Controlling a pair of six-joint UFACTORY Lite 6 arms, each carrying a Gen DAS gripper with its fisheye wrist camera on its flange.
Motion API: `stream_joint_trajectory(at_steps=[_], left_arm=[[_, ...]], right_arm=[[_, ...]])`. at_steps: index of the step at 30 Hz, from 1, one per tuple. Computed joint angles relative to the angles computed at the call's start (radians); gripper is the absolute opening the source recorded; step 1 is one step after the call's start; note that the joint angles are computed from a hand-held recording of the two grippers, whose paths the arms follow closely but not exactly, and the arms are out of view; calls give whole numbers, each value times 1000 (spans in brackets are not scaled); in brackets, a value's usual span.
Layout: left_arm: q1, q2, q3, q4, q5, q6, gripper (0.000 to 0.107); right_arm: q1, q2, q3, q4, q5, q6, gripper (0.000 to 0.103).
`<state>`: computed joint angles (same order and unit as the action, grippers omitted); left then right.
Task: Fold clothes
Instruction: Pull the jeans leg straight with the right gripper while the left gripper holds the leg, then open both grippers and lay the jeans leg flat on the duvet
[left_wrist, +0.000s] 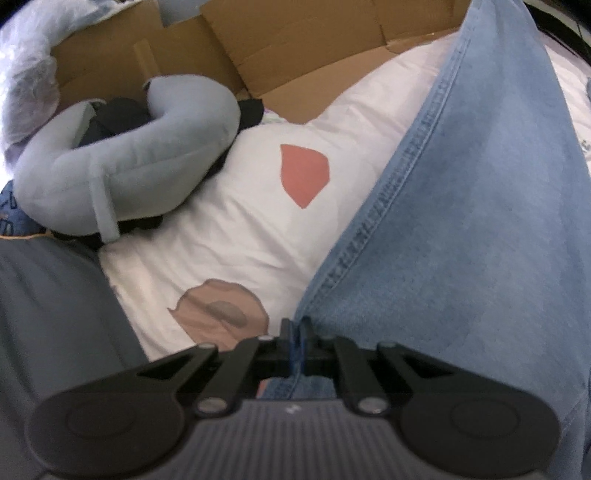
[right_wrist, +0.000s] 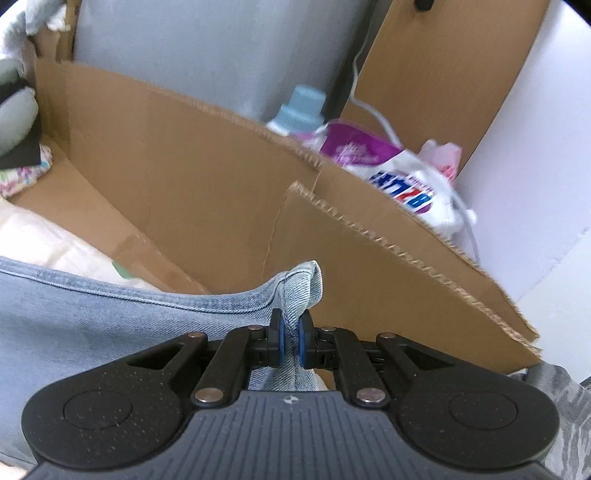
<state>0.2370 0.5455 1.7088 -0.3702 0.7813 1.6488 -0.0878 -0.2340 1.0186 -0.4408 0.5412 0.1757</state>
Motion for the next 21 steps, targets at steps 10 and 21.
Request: stream_joint_trajectory(at_steps=[10,21], left_arm=[[-60,187,71,143,-88,-208,5],[-38,155,106,103,-45,-259,15]], right_arm=[[-30,370,100,9,-144,106,29],[-102,221,-18,155,-181,-31,49]])
